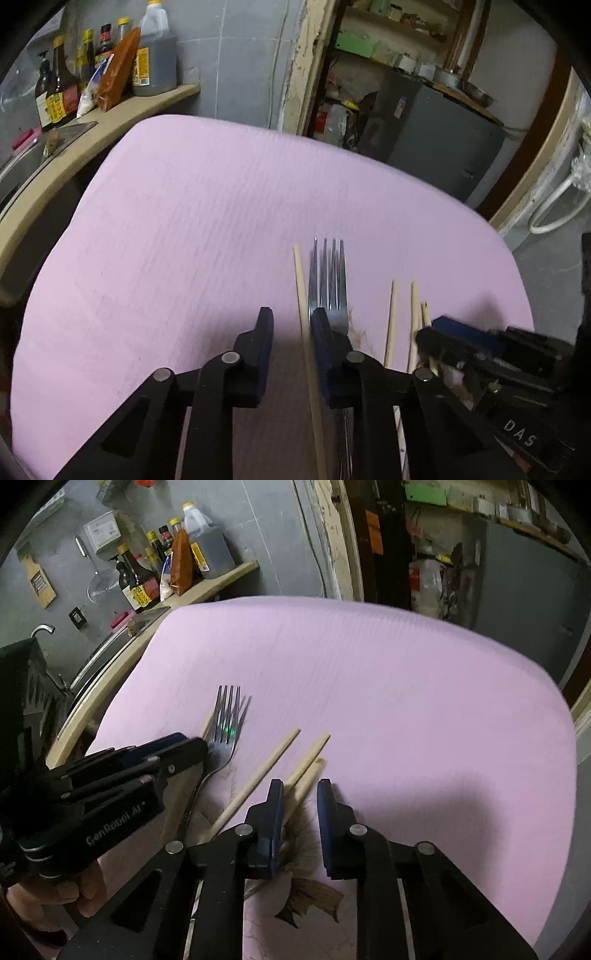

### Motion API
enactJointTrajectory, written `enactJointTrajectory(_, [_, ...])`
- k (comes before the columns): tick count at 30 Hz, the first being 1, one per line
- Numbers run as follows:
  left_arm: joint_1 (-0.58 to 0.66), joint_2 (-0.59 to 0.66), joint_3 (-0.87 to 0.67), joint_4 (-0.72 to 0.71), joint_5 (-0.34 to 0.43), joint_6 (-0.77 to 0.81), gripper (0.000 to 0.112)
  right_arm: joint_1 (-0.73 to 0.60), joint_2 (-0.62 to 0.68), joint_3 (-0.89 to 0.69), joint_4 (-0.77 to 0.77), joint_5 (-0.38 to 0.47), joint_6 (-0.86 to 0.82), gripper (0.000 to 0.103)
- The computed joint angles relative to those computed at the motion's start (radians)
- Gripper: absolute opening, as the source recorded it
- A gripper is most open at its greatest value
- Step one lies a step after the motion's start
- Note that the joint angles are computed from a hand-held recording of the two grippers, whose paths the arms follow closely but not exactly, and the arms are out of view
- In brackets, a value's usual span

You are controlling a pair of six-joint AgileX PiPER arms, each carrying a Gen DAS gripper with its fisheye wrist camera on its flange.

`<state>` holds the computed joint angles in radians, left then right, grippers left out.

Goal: Organize utensils
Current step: 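Grasp a wooden chopstick with the left gripper while the right gripper grasps another chopstick, then carry both chopsticks to the white caddy and open both grippers over it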

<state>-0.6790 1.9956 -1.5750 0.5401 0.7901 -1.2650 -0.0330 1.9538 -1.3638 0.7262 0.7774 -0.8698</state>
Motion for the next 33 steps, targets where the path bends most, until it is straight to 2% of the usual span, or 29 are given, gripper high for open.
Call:
enactJointTrajectory(5, [0.012,0.021,-0.041,-0.048,0.017,0.060,0.019,-0.016,0.030,-0.032,0.030,0.059,0.024,0.004])
enactJointTrajectory(8, [0.028,0.049,-0.107,-0.107,0.068,0.141,0.019,-0.021,0.036,-0.030,0.051,0.068,0.031,0.004])
enactJointTrajectory(10, [0.033,0.065,-0.146,-0.127,0.109,0.171,0.007,-0.024,0.032,-0.018,0.060,0.065,0.027,0.004])
enactJointTrajectory(14, [0.044,0.035,-0.102,-0.163,0.065,0.142,0.005,-0.040,-0.019,0.034,0.104,0.050,-0.008,0.004])
enactJointTrajectory(18, [0.010,-0.029,-0.014,-0.081,0.021,0.025,0.005,-0.079,-0.072,0.089,0.184,0.050,-0.068,0.004])
enactJointTrajectory(25, [-0.113,-0.173,0.125,0.182,-0.014,-0.225,0.005,-0.168,-0.214,0.242,0.368,0.033,-0.215,0.004])
enactJointTrajectory(33, [-0.250,-0.324,0.192,0.337,0.020,-0.355,0.005,-0.254,-0.446,0.377,0.472,0.067,-0.276,0.004])
